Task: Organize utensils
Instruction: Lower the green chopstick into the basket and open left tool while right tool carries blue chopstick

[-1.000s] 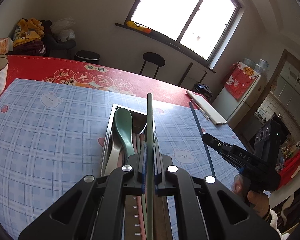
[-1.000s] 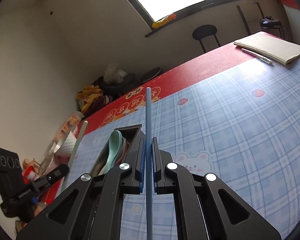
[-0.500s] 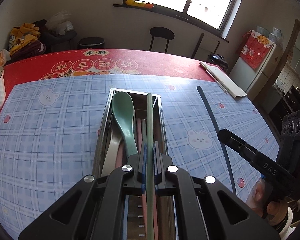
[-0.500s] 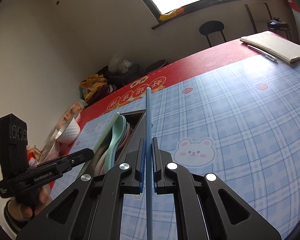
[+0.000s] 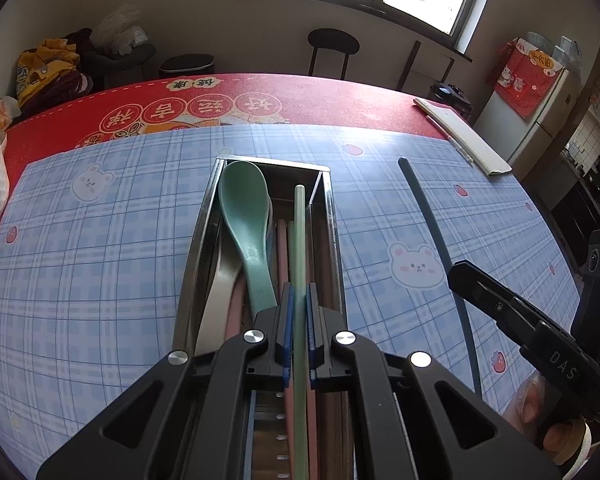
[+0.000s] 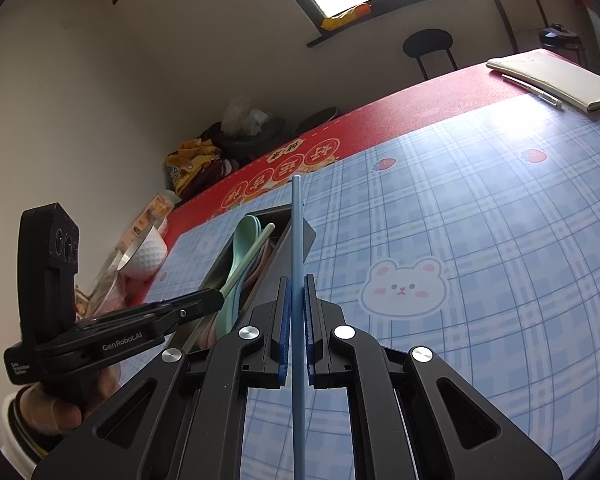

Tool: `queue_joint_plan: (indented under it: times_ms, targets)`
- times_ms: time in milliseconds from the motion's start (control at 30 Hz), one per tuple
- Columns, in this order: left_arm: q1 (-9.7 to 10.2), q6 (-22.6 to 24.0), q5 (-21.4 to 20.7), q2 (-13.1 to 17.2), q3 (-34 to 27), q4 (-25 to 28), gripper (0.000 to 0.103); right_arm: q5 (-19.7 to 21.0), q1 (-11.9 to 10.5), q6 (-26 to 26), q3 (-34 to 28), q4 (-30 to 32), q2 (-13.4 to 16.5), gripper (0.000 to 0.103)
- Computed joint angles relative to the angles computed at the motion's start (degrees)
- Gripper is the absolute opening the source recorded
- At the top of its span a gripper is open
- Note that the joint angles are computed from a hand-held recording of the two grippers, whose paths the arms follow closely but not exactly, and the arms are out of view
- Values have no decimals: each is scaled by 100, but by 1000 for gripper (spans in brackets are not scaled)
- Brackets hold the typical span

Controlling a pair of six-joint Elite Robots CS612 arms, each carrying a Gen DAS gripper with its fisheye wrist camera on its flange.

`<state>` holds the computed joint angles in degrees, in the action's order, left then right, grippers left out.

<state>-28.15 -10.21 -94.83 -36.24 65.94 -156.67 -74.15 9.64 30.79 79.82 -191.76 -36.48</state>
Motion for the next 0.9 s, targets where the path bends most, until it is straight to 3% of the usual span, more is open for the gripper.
queue_joint_plan:
  times_ms: [667,767,900]
  targets:
    - [-38,217,0,-1,9,154,6,7,-14,47,33,36,-17,6]
    - [-37,288,-17,-77,158,-204,6,-8,-20,67,40,44,-18,6]
    - [-86,706,354,-232,513,-954,12,-36,-26,92,43,83,-16,6]
